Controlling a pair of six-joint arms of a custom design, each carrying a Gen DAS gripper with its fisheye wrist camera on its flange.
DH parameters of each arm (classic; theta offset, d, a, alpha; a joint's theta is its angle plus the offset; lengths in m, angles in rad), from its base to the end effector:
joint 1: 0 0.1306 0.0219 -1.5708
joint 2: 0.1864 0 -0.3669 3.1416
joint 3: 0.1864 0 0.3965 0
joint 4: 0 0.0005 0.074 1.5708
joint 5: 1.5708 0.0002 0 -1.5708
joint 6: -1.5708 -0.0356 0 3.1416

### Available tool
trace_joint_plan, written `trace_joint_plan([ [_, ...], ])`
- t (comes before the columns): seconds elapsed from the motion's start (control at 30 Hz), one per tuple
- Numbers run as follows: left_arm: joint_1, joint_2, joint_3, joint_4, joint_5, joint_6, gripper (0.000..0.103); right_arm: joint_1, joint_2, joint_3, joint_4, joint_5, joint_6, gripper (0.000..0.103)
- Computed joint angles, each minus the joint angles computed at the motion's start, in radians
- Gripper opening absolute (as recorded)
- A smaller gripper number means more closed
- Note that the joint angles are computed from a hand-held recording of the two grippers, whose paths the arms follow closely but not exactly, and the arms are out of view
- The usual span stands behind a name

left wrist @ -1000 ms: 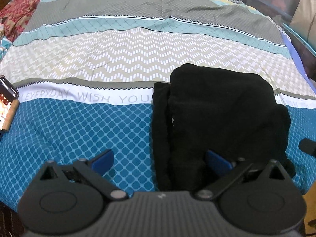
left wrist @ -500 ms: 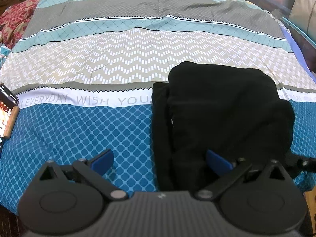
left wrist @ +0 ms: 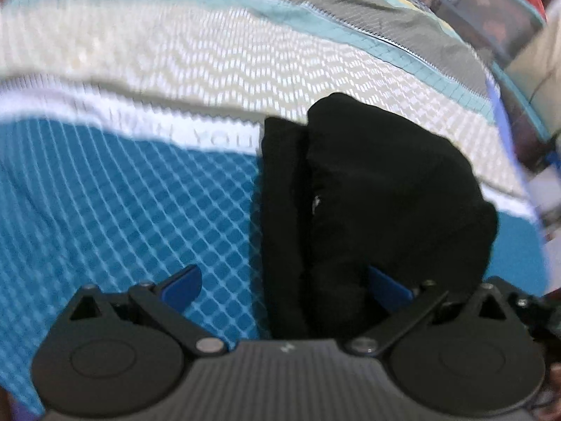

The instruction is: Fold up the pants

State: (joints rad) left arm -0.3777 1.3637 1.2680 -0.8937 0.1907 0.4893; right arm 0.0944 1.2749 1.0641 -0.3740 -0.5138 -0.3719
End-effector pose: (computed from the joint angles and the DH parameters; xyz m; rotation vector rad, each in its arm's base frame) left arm 0.4330 -0.1796 0.3684 -0.0717 2.6369 -0.5602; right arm 0.4533 0.0600 0.3542 -0.0032 2.1832 0.8209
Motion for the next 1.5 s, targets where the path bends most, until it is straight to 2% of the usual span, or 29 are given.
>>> trace_joint_plan([
  [0.03, 0.017, 0.005, -0.005, 0.011, 0.053, 0.024, 0.103, 0.003, 0.007, 0.013, 0.005, 0.016, 0.025, 0.103],
  [0.13, 0.051, 0.023, -0.02, 0.077, 0.194, 0.096, 0.103, 0.007, 0.075, 0.096, -0.042, -0.014, 0.057, 0.103],
  [0.2, 0.056, 0.044, -0.027, 0.137, 0.276, 0.126, 0.101, 0.002, 0.124, 0.137, -0.06, -0.064, 0.048, 0.103],
  [0.23, 0.053, 0.056, -0.027, 0.162, 0.299, 0.137, 0.097, -0.001, 0.148, 0.157, -0.073, -0.115, 0.032, 0.103],
  [0.27, 0.044, 0.07, -0.02, 0.178, 0.314, 0.136, 0.086, -0.001, 0.169, 0.177, -0.088, -0.166, 0.013, 0.094],
  [0.3, 0.031, 0.079, -0.003, 0.171, 0.294, 0.115, 0.078, 0.003, 0.18, 0.192, -0.1, -0.189, 0.009, 0.073],
  [0.33, 0.02, 0.088, 0.02, 0.155, 0.268, 0.081, 0.072, 0.012, 0.18, 0.203, -0.104, -0.189, 0.019, 0.062],
  [0.37, 0.017, 0.096, 0.048, 0.142, 0.269, 0.052, 0.06, 0.018, 0.176, 0.217, -0.111, -0.187, 0.036, 0.051],
  [0.4, 0.021, 0.105, 0.081, 0.129, 0.279, 0.036, 0.056, 0.022, 0.175, 0.234, -0.114, -0.189, 0.059, 0.041],
  [0.47, 0.029, 0.121, 0.14, 0.133, 0.279, 0.003, 0.055, 0.019, 0.176, 0.267, -0.067, -0.2, 0.08, 0.031],
  [0.57, 0.042, 0.171, 0.264, 0.171, 0.268, -0.042, 0.054, 0.015, 0.219, 0.358, 0.039, -0.191, 0.034, 0.026],
  [0.73, 0.034, 0.317, 0.492, 0.235, 0.121, -0.161, 0.054, 0.034, 0.353, 0.538, 0.201, -0.125, 0.034, 0.026],
  [0.83, 0.026, 0.409, 0.576, 0.258, 0.034, -0.203, 0.055, 0.042, 0.43, 0.599, 0.234, -0.072, 0.057, 0.026],
  [0.87, 0.024, 0.445, 0.602, 0.247, 0.014, -0.203, 0.056, 0.049, 0.465, 0.627, 0.212, -0.043, 0.066, 0.027],
  [0.9, 0.022, 0.497, 0.644, 0.206, -0.01, -0.199, 0.056, 0.056, 0.503, 0.662, 0.162, -0.011, 0.07, 0.028],
  [0.93, 0.019, 0.546, 0.697, 0.139, -0.029, -0.198, 0.056, 0.058, 0.539, 0.699, 0.091, 0.01, 0.079, 0.028],
  [0.97, 0.015, 0.607, 0.753, 0.056, -0.056, -0.196, 0.057, 0.065, 0.584, 0.755, -0.022, 0.043, 0.1, 0.029],
  [1.0, 0.008, 0.64, 0.765, 0.024, -0.103, -0.189, 0.07, 0.073, 0.615, 0.783, -0.094, 0.085, 0.115, 0.035],
  [1.03, 0.003, 0.629, 0.735, 0.041, -0.142, -0.164, 0.077, 0.077, 0.621, 0.773, -0.116, 0.112, 0.108, 0.042],
  [1.07, 0.001, 0.602, 0.687, 0.084, -0.161, -0.132, 0.083, 0.075, 0.601, 0.736, -0.088, 0.106, 0.071, 0.049],
  [1.1, 0.002, 0.585, 0.672, 0.084, -0.152, -0.109, 0.084, 0.073, 0.578, 0.703, -0.056, 0.098, 0.041, 0.049],
  [1.17, -0.001, 0.568, 0.682, 0.033, -0.159, -0.095, 0.084, 0.071, 0.548, 0.694, -0.092, 0.104, 0.046, 0.053],
  [1.23, -0.022, 0.533, 0.672, -0.015, -0.241, -0.116, 0.086, 0.079, 0.497, 0.651, -0.081, 0.157, 0.033, 0.061],
  [1.3, -0.048, 0.508, 0.68, -0.087, -0.332, -0.158, 0.097, 0.084, 0.437, 0.586, -0.084, 0.199, 0.041, 0.08],
  [1.33, -0.063, 0.476, 0.653, -0.108, -0.378, -0.182, 0.098, 0.09, 0.403, 0.548, -0.09, 0.216, 0.051, 0.083],
  [1.4, -0.083, 0.398, 0.567, -0.105, -0.423, -0.204, 0.103, 0.102, 0.35, 0.484, -0.104, 0.236, 0.063, 0.089],
  [1.5, -0.116, 0.293, 0.469, -0.118, -0.459, -0.19, 0.103, 0.136, 0.26, 0.376, -0.129, 0.277, 0.038, 0.096],
])
